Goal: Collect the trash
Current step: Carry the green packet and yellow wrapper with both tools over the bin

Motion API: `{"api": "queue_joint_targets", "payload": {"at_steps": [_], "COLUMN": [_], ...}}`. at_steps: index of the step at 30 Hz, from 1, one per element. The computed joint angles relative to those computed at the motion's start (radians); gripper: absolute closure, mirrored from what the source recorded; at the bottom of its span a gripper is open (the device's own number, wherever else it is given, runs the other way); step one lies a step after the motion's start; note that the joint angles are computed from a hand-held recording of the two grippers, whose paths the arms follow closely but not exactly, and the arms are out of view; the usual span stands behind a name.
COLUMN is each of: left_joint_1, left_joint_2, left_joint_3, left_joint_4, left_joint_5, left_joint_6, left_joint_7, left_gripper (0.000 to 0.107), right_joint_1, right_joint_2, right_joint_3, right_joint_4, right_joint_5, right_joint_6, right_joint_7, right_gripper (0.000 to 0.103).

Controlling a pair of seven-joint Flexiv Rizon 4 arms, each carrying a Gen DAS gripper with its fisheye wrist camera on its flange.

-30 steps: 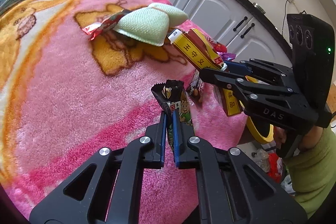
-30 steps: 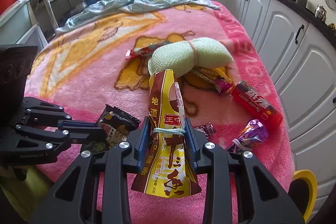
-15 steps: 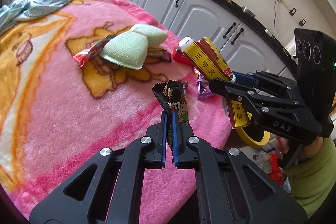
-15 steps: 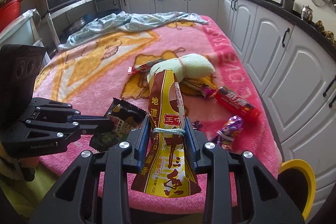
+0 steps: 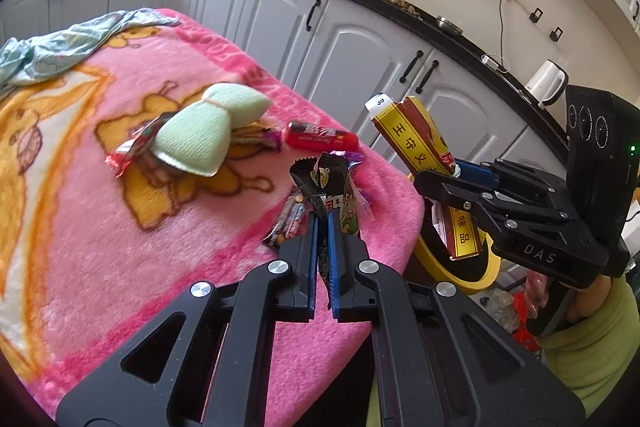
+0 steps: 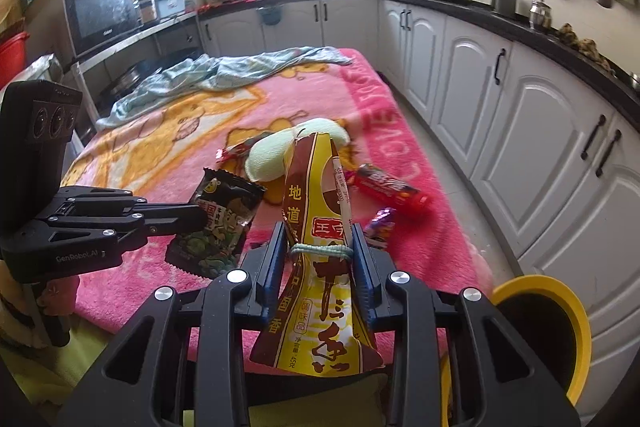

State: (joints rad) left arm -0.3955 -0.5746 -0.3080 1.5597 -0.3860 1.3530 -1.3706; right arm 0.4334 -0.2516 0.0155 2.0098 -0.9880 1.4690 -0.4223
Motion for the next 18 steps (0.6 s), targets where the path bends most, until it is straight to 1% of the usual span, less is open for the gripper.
{"api": "queue_joint_targets", "payload": {"at_steps": [5,14,18], "left_joint_1": [-0.019,-0.042,-0.058], "left_joint_2": [-0.01,-0.03,-0.047], "left_joint_3": [0.008,0.01,0.01], "left_joint_4": [-0.03,-0.081,-0.124], "left_joint_5": [0.016,0.035,0.044], "left_joint_6": [-0.001,-0.015,-0.031], "left_joint_7": [-0.004,0.0,0.007], "left_gripper": [0.105,0.105,0.105], "right_joint_1": [-0.013,-0.119,-0.175], "right_joint_2": [0.04,0.099,0.135], "right_joint_3": [-0.033,0.006,0.024], "right_joint_4": [0.033,0.071,0.092], "right_joint_5": [-0.112,-0.289,-0.379], "right_joint_6": [0.016,0.022,0.027], "right_joint_7": [0.115,0.295,0.382], "right_gripper": [0.073,0.073,0.073]}}
